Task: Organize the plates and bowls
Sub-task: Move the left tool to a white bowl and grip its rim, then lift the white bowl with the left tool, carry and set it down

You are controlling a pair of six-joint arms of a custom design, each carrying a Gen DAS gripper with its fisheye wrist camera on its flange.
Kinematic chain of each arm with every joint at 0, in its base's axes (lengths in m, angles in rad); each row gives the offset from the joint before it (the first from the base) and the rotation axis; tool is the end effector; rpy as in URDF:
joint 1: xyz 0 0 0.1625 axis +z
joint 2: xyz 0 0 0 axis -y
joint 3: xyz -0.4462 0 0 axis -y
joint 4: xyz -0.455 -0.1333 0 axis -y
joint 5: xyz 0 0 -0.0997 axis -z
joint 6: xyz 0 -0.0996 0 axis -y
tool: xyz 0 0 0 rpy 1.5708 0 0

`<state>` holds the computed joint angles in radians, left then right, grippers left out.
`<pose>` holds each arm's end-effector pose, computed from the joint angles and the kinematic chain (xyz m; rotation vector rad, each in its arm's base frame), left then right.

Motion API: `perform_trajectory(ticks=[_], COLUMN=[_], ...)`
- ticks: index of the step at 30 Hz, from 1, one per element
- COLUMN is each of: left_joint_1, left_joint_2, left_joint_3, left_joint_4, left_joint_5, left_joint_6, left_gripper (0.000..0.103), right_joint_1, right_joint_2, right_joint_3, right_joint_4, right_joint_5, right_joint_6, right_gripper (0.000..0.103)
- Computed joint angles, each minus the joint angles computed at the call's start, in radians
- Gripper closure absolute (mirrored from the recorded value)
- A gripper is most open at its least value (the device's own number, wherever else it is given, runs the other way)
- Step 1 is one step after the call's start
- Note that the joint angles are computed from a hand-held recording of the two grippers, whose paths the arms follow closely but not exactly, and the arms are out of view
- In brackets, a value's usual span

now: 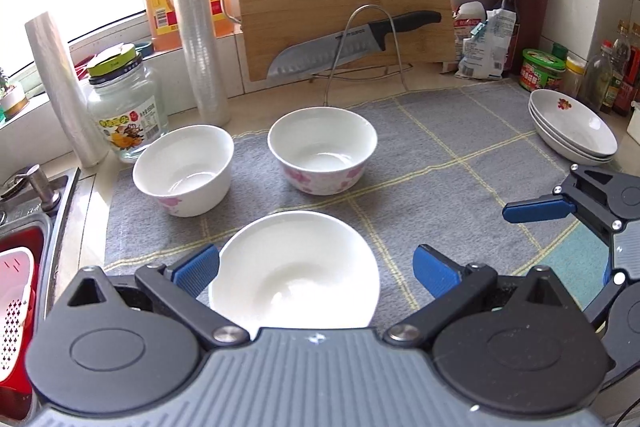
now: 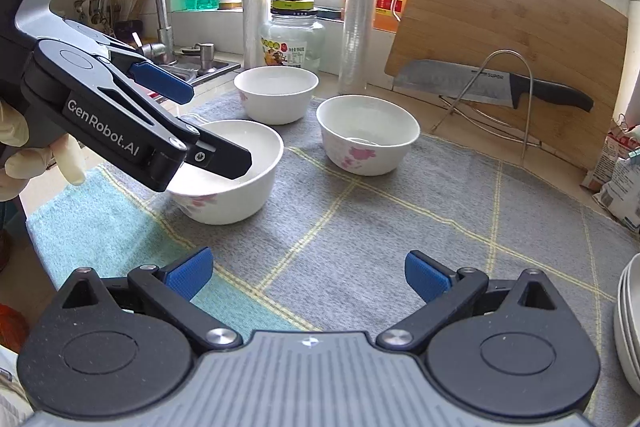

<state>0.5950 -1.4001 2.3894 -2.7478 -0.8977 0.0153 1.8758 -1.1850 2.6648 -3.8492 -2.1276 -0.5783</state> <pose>-0.2534 -0.4074 0.1641 1.1421 2.2901 -0.6269 0.1789 -0.2995 0.1352 0.7481 -2.2451 0.8907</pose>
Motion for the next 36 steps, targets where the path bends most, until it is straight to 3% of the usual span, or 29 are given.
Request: perform_trajectory(ticks=[8, 18, 23, 26, 36], left_joint_1=[0.083, 0.158, 0.180, 0.189, 0.205], left_joint_2=[-0.016, 0.032, 0.052, 0.060, 0.069], left_joint_3=[-0.048, -0.119, -0.149, -0.160, -0.180], left_joint_4=[0.068, 0.158, 0.190, 0.205, 0.234], left_joint_5=[-0.027, -0.095, -0.140, -0.165, -0.203], left_joint_6=[0.091, 0.170, 0.193, 0.199, 0.211], left_gripper=[0.001, 0.003, 0.019, 0.026, 0.030], right_joint_1=[0.031, 0.027, 0.018, 0.022, 0.029], right_joint_2=[0.147, 0.216, 0.224, 0.234, 0.236], right_joint_3=[-0.079, -0.146, -0.158, -0.165, -0.165], right_joint_4=[-0.039, -0.030, -0.025, -0.024, -0.028], right_joint_5=[0.022, 0.029, 0.046, 0.036, 0.042], right_joint_6=[-0.035, -0.036, -0.031, -0.033, -0.045], right_gripper=[0.000, 0.000, 0.001, 0.008, 0.016])
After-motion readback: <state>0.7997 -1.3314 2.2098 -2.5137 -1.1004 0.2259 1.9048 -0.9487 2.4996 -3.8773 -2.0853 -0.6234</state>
